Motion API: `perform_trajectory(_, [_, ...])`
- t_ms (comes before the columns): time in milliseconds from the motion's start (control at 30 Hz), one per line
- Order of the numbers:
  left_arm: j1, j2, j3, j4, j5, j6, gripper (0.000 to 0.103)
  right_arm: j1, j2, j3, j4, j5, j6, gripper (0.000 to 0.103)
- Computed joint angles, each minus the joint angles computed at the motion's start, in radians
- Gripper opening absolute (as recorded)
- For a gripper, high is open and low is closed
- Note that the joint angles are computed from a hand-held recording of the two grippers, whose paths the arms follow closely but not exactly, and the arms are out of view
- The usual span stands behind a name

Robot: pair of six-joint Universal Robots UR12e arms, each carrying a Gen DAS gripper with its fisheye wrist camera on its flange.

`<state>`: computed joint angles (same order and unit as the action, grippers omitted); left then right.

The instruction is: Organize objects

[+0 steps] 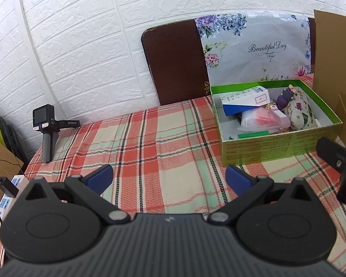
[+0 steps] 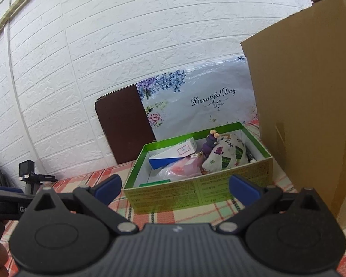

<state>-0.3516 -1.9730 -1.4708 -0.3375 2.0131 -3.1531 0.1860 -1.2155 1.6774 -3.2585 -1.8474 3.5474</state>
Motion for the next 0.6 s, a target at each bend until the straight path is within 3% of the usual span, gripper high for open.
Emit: perform_trajectory(600, [0.011,0.004,-0.007,-0.009,-0.057,-0.012,0.103,0.005,0.007,-0.005,-0.047,-0.022,-0.047,0.103])
